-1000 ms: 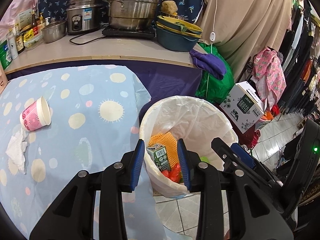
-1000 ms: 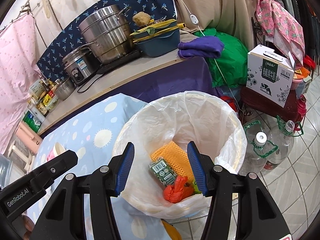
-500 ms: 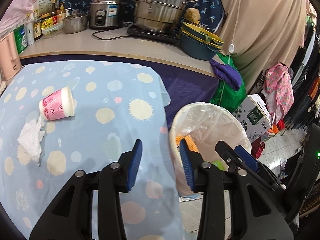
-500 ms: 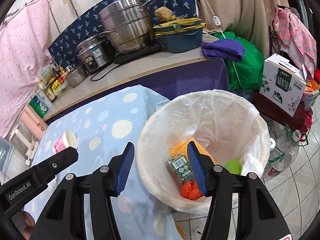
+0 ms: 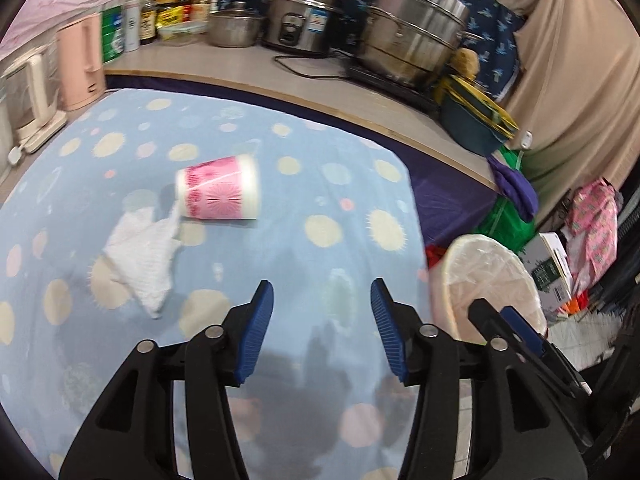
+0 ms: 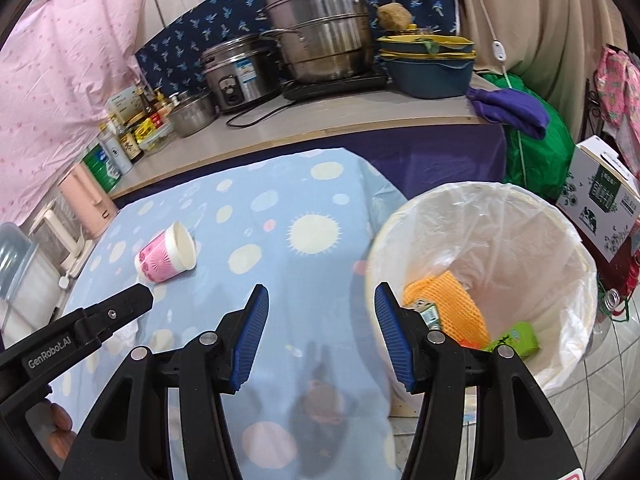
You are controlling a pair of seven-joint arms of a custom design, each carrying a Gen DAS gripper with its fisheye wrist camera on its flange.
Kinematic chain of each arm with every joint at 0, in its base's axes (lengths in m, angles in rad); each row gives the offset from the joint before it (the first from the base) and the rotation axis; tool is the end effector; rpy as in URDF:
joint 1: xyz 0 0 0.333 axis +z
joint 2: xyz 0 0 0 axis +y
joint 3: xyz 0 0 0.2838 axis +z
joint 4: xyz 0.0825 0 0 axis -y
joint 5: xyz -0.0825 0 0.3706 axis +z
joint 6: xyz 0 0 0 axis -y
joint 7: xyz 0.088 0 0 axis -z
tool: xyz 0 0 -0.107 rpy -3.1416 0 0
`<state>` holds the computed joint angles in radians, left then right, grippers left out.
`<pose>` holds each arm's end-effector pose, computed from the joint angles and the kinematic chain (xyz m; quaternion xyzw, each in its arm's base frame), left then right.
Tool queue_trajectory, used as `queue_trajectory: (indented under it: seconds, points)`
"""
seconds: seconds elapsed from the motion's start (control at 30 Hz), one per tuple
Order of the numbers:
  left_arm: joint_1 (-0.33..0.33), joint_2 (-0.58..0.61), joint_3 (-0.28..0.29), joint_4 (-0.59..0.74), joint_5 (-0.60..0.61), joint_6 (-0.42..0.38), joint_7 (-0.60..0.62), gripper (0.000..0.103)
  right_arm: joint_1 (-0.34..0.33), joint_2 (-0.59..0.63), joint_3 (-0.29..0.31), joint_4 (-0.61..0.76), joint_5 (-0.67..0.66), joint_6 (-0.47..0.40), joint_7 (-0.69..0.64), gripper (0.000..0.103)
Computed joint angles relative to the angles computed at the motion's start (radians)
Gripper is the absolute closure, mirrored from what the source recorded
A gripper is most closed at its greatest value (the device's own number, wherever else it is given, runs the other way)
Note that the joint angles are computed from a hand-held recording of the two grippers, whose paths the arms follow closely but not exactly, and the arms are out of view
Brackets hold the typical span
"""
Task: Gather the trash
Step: 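Move both open tools back from the bin over the table, then grasp the white tissue with the left tool while the right tool grasps the pink cup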
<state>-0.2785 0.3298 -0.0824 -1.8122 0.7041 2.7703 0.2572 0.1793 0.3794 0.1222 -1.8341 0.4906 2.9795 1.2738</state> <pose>0.6045 -0.2530 0.4017 -0.7742 0.5211 -0.3039 0.1917 0.6424 0.1569 0.3875 -0.6890 0.6124 -0.1509 0.3570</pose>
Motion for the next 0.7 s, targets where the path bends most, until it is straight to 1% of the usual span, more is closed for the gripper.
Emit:
queue_trajectory:
  seconds: [0.07,0.13,0.17,0.23,0.27,0.37,0.4,0.47,0.53,0.63,0.7]
  points:
    - [-0.005,-0.029,0.028,-0.040,0.040,-0.011,-0.061,0.042,0.019,0.009,-0.004,0.012,-0.017,-0.007,0.009,0.047]
    - [0.002,-0.058,0.042,-0.078,0.082,-0.028,-0.118,0.037,0.036,0.020,-0.007,0.027,-0.034,-0.012,0.018,0.045]
    - [0.011,-0.072,0.045,-0.098,0.097,-0.037,-0.143,0.033,0.043,0.026,-0.007,0.033,-0.041,-0.012,0.022,0.042]
    - [0.035,-0.096,0.046,-0.133,0.121,-0.047,-0.190,0.031,0.058,0.042,-0.006,0.056,-0.056,-0.020,0.031,0.041]
    - [0.048,-0.106,0.046,-0.150,0.131,-0.052,-0.211,0.030,0.064,0.051,-0.006,0.069,-0.063,-0.026,0.034,0.040]
    - [0.081,-0.122,0.042,-0.178,0.156,-0.072,-0.266,0.022,0.094,0.085,-0.014,0.117,-0.098,-0.043,0.053,0.039]
    - [0.093,-0.127,0.040,-0.189,0.163,-0.072,-0.281,0.021,0.103,0.097,-0.016,0.135,-0.108,-0.049,0.059,0.038]
    - [0.121,-0.126,0.036,-0.202,0.155,-0.056,-0.286,0.018,0.121,0.126,-0.020,0.177,-0.130,-0.064,0.073,0.037]
    - [0.143,-0.119,0.033,-0.206,0.139,-0.044,-0.275,0.018,0.135,0.156,-0.022,0.222,-0.149,-0.085,0.086,0.037]
    - [0.165,-0.093,0.030,-0.194,0.106,-0.029,-0.240,0.018,0.163,0.207,-0.034,0.298,-0.183,-0.112,0.112,0.037]
    - [0.175,-0.077,0.032,-0.187,0.081,-0.017,-0.212,0.018,0.177,0.243,-0.038,0.352,-0.203,-0.129,0.126,0.035]
